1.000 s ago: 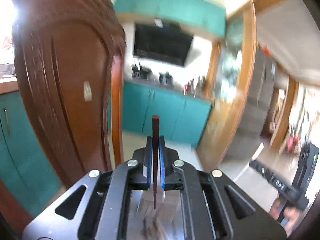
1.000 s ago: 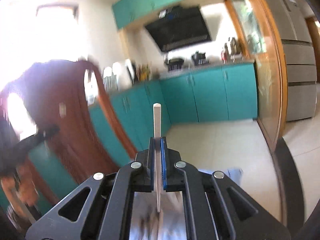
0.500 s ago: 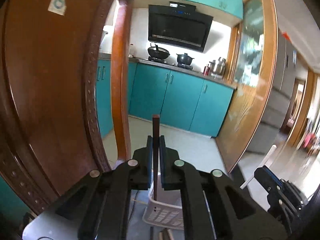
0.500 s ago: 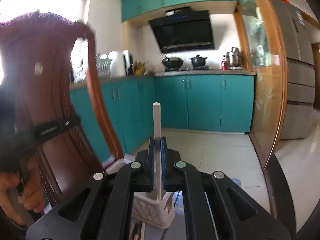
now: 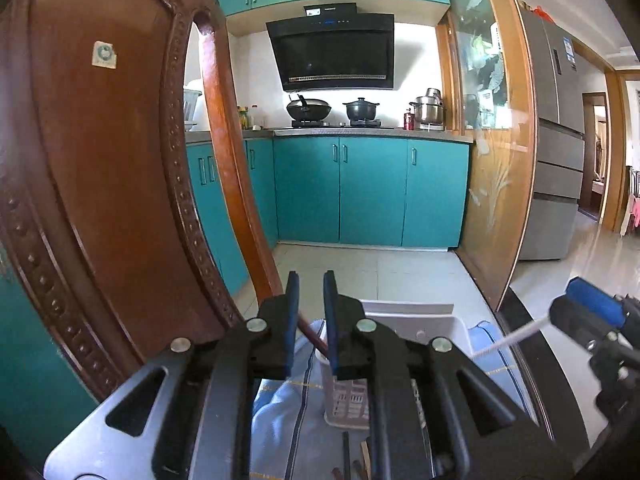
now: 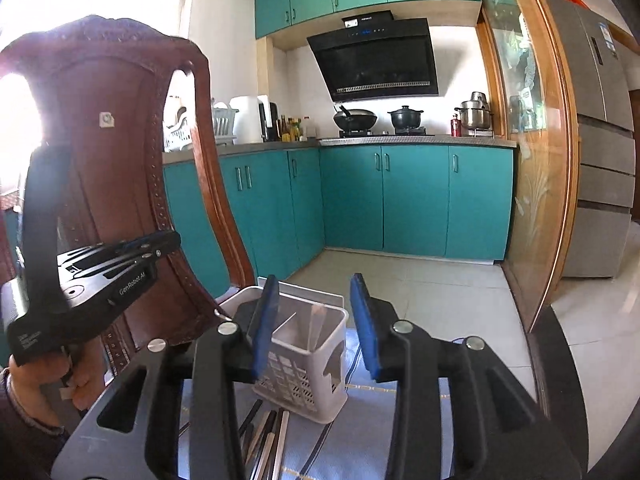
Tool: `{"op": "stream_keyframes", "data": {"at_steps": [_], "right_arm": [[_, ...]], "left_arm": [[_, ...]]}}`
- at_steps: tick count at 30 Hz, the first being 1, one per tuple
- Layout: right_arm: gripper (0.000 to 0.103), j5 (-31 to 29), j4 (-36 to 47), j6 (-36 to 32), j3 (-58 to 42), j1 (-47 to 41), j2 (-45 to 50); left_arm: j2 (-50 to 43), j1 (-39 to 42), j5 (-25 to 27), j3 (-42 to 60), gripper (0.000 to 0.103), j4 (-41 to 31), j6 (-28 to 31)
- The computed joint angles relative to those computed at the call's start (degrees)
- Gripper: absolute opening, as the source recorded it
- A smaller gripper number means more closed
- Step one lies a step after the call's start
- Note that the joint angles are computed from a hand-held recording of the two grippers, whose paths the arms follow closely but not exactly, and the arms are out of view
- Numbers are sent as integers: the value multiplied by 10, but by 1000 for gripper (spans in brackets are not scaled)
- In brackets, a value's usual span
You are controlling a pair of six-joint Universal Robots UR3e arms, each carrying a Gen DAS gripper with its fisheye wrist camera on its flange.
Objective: Organize utensils
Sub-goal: 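Lift both sticks over the white basket and open both tools to drop them in, then move both tools back down to the sticks lying on the cloth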
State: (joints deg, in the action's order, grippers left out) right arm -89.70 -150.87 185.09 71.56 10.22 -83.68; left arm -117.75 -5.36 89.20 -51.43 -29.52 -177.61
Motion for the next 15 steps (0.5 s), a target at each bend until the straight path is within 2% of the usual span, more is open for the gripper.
{"op": "stream_keyframes", "data": {"at_steps": [1, 2, 4, 7, 10, 12, 15], "right_arm": [[39, 4, -6, -3, 16, -2, -11], [40, 11, -11, -7, 36, -4, -25], [41, 45, 3, -23, 69, -15, -51], [42, 66, 78, -54, 62, -7, -45], [42, 15, 200, -72, -9, 34, 26], [42, -22, 261, -59, -56, 55, 85], [42, -28, 316, -20, -95, 58, 144]], "left_arm": [[22, 4, -3, -40, 20, 17, 2], [49, 12, -10, -89, 28, 36, 4], [72, 16, -11, -135, 37, 56, 9], [91, 16, 4, -182, 38, 65, 24], [99, 13, 22, -208, 38, 63, 34], [107, 12, 27, -229, 38, 66, 39], [116, 13, 30, -247, 38, 66, 41]]}}
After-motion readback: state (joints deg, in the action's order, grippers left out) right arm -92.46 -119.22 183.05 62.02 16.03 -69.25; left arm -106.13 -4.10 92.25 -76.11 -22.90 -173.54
